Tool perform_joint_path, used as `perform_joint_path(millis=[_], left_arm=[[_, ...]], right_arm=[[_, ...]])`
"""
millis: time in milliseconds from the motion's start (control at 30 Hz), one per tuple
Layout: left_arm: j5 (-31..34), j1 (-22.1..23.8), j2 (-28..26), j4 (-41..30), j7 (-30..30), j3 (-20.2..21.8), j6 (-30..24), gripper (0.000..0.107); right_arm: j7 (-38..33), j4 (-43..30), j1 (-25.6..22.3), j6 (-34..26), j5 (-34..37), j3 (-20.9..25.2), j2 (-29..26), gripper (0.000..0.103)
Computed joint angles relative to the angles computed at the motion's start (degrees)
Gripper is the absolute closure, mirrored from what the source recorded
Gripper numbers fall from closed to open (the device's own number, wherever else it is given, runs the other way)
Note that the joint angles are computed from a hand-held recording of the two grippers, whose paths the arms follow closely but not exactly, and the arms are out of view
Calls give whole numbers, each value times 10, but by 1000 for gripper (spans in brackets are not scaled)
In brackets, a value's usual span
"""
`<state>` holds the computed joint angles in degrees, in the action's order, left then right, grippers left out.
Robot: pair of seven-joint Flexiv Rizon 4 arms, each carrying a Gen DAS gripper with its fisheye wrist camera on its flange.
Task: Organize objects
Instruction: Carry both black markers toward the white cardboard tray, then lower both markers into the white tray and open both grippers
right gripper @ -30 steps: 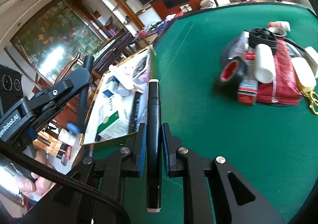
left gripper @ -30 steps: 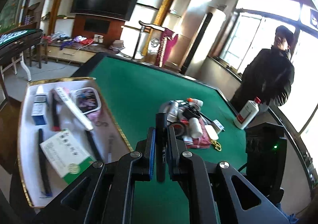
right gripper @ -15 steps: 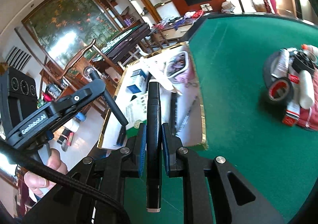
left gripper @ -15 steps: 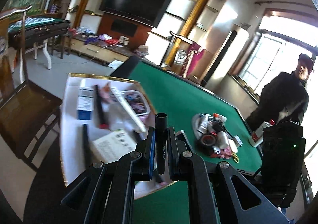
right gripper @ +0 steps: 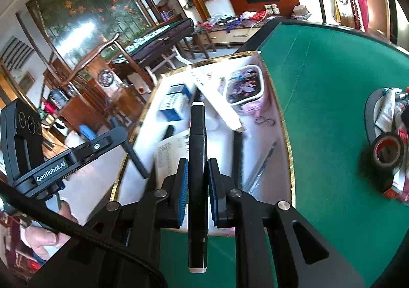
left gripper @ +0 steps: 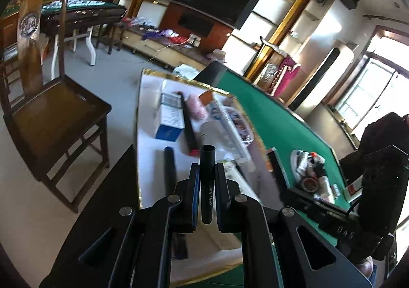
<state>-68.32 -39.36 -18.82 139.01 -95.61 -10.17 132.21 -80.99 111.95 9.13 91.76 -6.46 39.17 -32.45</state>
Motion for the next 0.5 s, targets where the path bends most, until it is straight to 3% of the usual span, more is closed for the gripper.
perform_joint_path(millis=[167,500], left_arm=[[15,7,-5,7,-20,4,-15,98],[-4,1,-8,4,-8,3,-18,98]], right_arm=[[16,-9,30,-9,0,-43,-6,90],[17,-10,49,-16,5,-74,-15,90]])
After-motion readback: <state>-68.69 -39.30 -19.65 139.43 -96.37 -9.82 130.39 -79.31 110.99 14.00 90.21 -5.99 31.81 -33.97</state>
